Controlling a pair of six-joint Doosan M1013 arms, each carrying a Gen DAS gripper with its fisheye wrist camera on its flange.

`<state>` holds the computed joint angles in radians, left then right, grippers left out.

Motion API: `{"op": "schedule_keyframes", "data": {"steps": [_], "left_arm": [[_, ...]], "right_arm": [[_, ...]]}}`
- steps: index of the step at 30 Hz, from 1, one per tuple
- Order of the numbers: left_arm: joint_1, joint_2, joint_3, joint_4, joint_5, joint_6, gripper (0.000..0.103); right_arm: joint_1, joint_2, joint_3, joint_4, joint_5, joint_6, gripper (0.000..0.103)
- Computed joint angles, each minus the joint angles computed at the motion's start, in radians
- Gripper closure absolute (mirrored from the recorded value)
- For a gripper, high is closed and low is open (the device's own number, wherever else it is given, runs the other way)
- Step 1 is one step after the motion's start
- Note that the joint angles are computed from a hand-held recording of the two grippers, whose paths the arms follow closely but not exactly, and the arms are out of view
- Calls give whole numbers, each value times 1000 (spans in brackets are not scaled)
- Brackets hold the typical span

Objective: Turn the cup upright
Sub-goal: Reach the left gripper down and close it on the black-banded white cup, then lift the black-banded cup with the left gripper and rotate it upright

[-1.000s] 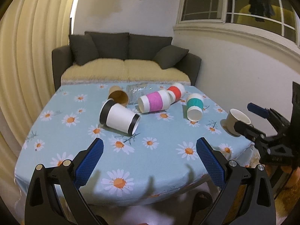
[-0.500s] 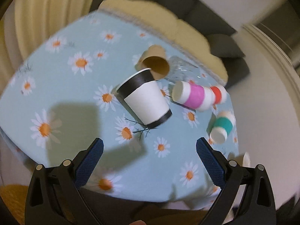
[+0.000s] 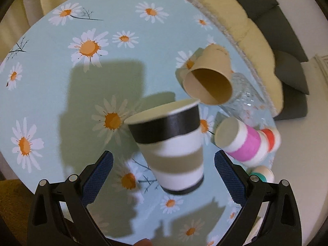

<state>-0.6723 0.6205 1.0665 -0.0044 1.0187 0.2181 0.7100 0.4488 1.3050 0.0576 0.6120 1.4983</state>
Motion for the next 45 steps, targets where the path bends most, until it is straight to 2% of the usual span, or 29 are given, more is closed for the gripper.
{"op": "schedule_keyframes", "data": {"steps": [4, 7, 8, 9, 11, 20, 24, 30, 34, 38, 40, 42, 45], "left_arm": [[2, 36, -56, 10, 73, -11, 10], [0, 64, -100, 16, 124, 0, 17], [2, 77, -119, 17, 137, 1, 23], [1, 85, -131, 21, 151, -1, 35], [-1, 95, -149, 29, 173, -2, 42], [-18, 60, -104, -4, 124, 59, 43], [-37, 51, -104, -60, 112, 162, 42], [-67, 75, -154, -127, 163, 329, 42], [-85, 93, -187, -129, 217, 404, 42], [-94, 111, -215, -121, 259, 455, 42], [-95, 123, -231, -132, 279, 480, 42], [-98, 131, -244, -135, 302, 507, 42], [-97, 137, -254, -131, 320, 532, 39]], "right_arm": [[-21, 28, -27, 110, 29, -102, 5], [-35, 36, -35, 166, 43, -134, 5], [-39, 35, -30, 185, 42, -142, 5], [-42, 34, -26, 193, 39, -145, 5], [-45, 31, -16, 197, 34, -147, 5], [-55, 0, 32, 231, 11, -141, 5], [-51, -18, 56, 242, 12, -128, 5], [-58, -43, 96, 327, 25, -139, 5], [-69, -47, 111, 363, 83, -85, 5], [-65, -68, 139, 354, 53, -66, 5], [-69, -66, 138, 385, 71, -75, 5], [-61, -64, 136, 334, 68, -26, 5], [-62, -59, 131, 338, 78, -32, 5]]}}
